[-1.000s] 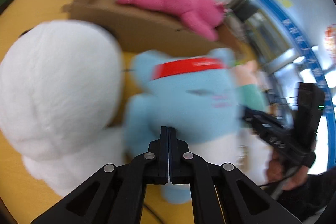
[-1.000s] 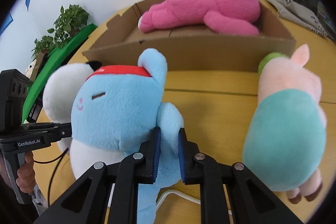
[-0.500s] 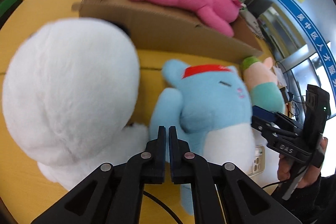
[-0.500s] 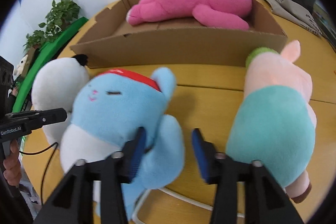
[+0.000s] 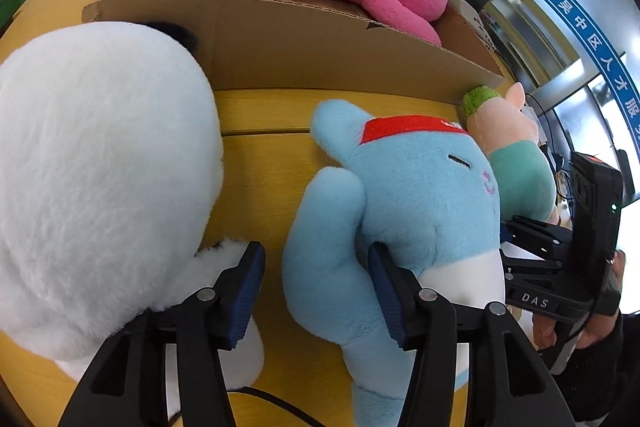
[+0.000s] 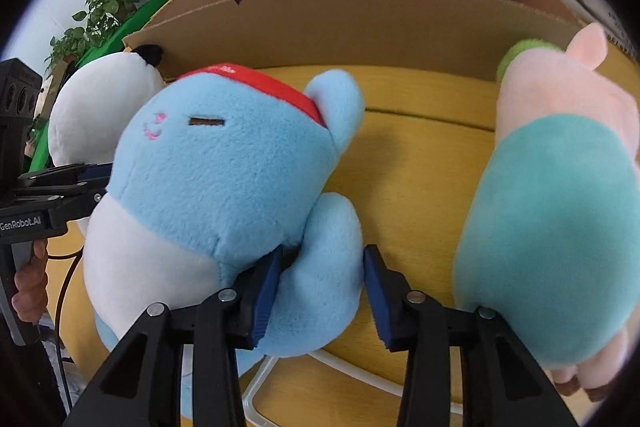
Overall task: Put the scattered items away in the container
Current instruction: 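Lift the blue cat plush with the left gripper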
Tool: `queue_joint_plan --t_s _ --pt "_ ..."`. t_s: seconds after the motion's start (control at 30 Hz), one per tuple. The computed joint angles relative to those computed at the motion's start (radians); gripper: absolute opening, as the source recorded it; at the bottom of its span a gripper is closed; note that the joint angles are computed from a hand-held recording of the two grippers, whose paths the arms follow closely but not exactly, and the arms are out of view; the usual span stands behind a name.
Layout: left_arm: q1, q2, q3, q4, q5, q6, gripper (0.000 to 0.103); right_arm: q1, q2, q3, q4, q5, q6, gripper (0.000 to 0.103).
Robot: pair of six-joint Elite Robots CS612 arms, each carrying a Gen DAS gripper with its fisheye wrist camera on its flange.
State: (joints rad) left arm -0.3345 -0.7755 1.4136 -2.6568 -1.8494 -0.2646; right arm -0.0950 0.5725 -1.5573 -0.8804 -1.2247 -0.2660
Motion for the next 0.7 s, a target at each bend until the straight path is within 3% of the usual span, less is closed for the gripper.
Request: queue_joint_plan --t_s 0.13,0.23,0.3,0.33,0.53,0.7 --pt "0.001 0.006 -0.011 0.014 0.01 0.036 0.072 -0.01 -0.002 0.007 0.011 0.041 0.001 0.04" --pt "0.003 0.01 -0.022 0.037 0.002 0.069 0.074 -0.004 0.001 -0.001 0.004 0.02 0.002 0.027" --pt "0.01 0.015 -0.031 0.064 -0.044 0.086 0.058 -0.005 0.007 -0.01 -0.009 0.031 0.008 0.023" --pt "0.015 0.019 -0.037 0.081 -0.079 0.094 0.034 -0.006 0.01 -0.014 -0.016 0.038 0.012 0.022" --pt "0.02 0.024 -0.039 0.113 -0.141 0.087 0.027 -0.003 0.014 -0.027 -0.063 0.033 0.004 0.02" --pt "0.016 -0.003 -0.006 0.06 -0.124 0.058 0.024 -0.002 0.017 -0.035 -0.095 0.037 0.013 0.019"
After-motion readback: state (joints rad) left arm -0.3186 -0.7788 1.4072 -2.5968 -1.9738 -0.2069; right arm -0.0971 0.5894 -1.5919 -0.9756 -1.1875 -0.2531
